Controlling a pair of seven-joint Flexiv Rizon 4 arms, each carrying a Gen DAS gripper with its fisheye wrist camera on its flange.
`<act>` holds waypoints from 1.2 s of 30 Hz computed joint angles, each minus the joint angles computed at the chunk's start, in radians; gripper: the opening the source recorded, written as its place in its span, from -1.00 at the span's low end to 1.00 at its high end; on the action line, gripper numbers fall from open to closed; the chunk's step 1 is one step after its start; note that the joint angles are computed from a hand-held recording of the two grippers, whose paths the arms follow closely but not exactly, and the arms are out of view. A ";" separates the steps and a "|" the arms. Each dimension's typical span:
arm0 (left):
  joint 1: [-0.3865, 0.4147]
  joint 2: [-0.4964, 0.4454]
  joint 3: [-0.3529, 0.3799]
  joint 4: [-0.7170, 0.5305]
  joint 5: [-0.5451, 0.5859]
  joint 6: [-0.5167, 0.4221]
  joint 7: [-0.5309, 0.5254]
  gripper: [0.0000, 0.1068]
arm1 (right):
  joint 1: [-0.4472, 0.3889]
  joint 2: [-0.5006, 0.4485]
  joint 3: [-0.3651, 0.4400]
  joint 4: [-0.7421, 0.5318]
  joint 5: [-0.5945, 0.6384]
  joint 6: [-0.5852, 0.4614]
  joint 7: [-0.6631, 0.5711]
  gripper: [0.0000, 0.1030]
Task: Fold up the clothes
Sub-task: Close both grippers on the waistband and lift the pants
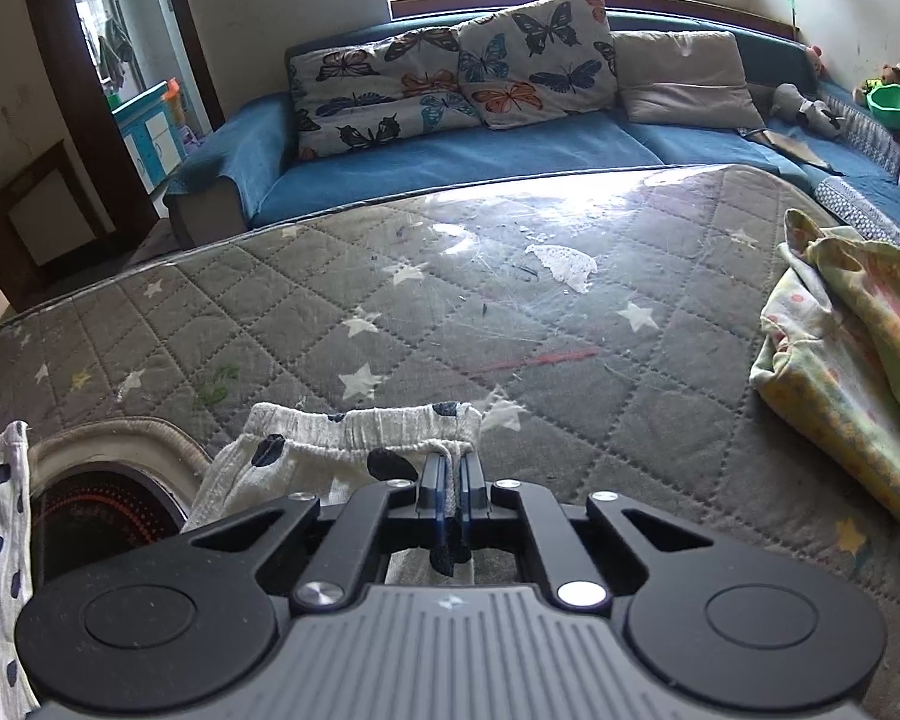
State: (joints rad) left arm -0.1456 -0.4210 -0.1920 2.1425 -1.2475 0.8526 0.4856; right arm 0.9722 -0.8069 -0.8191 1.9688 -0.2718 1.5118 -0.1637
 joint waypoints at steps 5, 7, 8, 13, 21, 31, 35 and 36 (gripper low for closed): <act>-0.007 -0.001 -0.001 0.002 0.008 0.011 -0.008 -0.60 | -0.033 -0.003 0.039 -0.014 -0.005 0.006 0.000 -0.87; -0.009 -0.001 -0.003 0.003 0.013 0.016 -0.005 -0.46 | -0.033 -0.005 0.038 -0.008 -0.001 0.025 -0.005 -0.80; -0.010 -0.001 -0.003 0.003 0.015 0.018 -0.003 -0.46 | -0.032 -0.007 0.038 -0.005 0.003 0.033 -0.009 -0.79; -0.013 -0.007 -0.010 0.001 0.020 0.028 0.004 -0.69 | -0.025 -0.016 0.037 0.002 0.048 0.064 -0.035 -0.82; 0.039 0.004 0.002 -0.012 -0.012 -0.084 -0.004 -0.85 | 0.020 0.006 -0.004 0.003 0.108 0.049 -0.031 -0.94; 0.121 0.022 0.058 -0.030 -0.123 -0.222 -0.050 -0.85 | 0.057 0.033 -0.055 -0.122 0.004 -0.047 0.026 -0.94; 0.149 0.036 0.083 -0.019 -0.195 -0.245 -0.068 -0.85 | 0.014 0.005 -0.009 -0.254 -0.054 -0.098 0.074 -0.94; 0.156 0.036 0.090 -0.019 -0.208 -0.249 -0.078 -0.85 | -0.002 -0.006 0.009 -0.294 -0.066 -0.112 0.085 -0.94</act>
State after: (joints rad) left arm 0.0101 -0.3848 -0.1023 2.1237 -1.4553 0.6037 0.4075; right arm 0.9702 -0.8131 -0.8104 1.6752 -0.3380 1.4002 -0.0787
